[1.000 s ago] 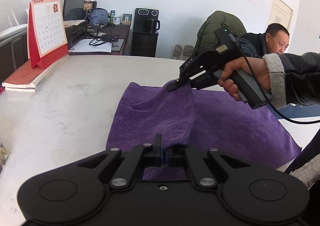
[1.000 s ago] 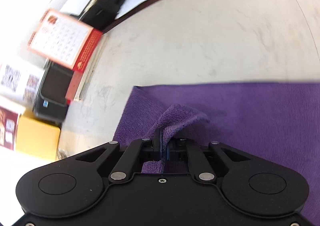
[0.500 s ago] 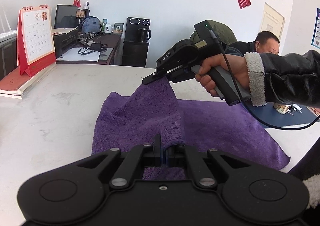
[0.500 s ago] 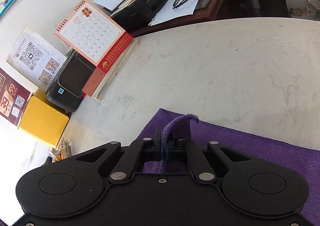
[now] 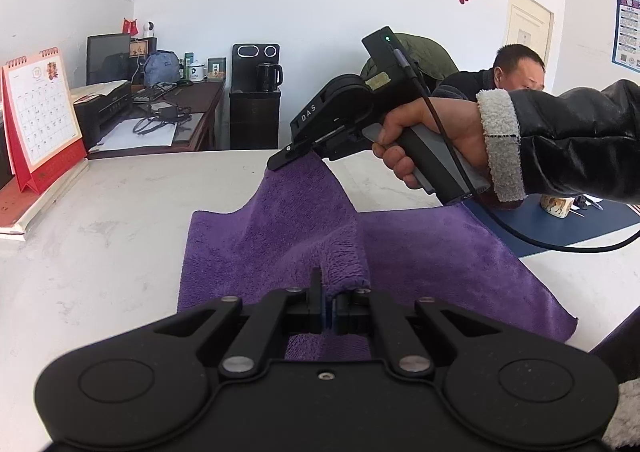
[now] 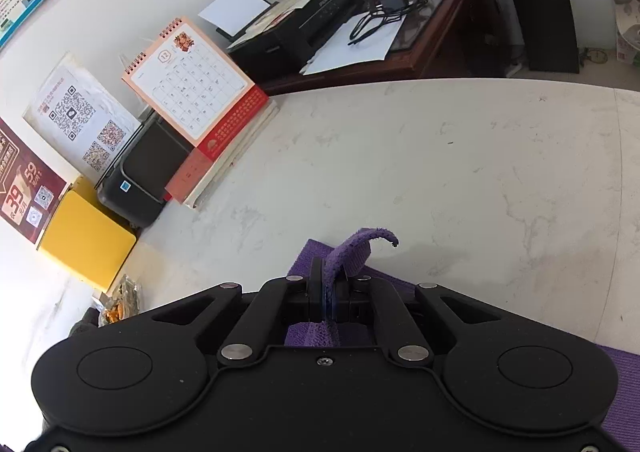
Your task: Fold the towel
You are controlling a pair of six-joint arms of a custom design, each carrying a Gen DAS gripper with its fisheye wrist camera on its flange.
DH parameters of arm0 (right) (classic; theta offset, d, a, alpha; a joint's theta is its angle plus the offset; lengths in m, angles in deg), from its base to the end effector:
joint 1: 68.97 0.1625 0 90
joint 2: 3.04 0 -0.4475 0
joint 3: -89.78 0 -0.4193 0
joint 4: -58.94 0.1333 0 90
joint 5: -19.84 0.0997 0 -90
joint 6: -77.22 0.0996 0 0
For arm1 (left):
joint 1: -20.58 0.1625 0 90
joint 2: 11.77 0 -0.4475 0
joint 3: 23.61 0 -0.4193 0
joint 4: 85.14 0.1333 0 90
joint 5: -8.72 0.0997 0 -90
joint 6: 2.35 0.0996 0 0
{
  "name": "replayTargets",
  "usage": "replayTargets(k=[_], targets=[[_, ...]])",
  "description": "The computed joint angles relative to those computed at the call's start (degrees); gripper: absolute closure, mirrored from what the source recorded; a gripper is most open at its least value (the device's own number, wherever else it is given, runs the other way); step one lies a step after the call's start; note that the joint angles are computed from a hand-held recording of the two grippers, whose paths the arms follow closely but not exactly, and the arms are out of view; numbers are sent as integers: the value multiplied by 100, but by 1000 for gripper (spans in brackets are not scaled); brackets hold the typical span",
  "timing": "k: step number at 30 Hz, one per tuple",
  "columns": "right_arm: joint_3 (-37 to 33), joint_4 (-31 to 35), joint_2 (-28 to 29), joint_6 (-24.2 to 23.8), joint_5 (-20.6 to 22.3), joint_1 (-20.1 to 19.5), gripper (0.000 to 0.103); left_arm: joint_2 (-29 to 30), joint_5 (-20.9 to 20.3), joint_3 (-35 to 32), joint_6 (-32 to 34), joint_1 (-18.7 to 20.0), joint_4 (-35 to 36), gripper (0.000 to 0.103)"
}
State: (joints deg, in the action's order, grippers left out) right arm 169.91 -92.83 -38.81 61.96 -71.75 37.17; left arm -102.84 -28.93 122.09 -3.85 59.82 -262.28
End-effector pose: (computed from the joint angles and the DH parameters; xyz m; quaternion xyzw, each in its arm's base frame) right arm 0.3444 -0.7205 0.0657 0.2654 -0.9521 0.1514 0.0126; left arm -0.1377 -0.3864 0.2703 0.2468 0.8346 -0.4120 0.2696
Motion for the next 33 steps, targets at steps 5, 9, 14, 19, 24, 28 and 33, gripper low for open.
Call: replayTargets(k=[5, 9, 14, 19, 24, 28, 33], targets=[[3, 94, -97, -16, 0, -69, 101, 180, -46, -247, -258, -16, 491, 100], [55, 94, -180, -71, -29, -122, 101, 335, -141, -497, -424, 14, 887, 101], [248, -56, -307, -24, -48, -225, 101, 515, -294, -722, -401, 71, 1112, 101], [363, -190, -399, 63, -77, -310, 101, 683, -416, -874, -501, -6, 1277, 100], [472, -321, -487, 44, -144, -339, 101, 781, -585, -1011, -427, 30, 1432, 100], [592, -477, -565, 34, -200, -366, 101, 831, -710, -1106, -350, 78, 1546, 100], [729, -598, -650, -45, -346, -408, 101, 926, -922, -1213, -308, 151, 1577, 100]])
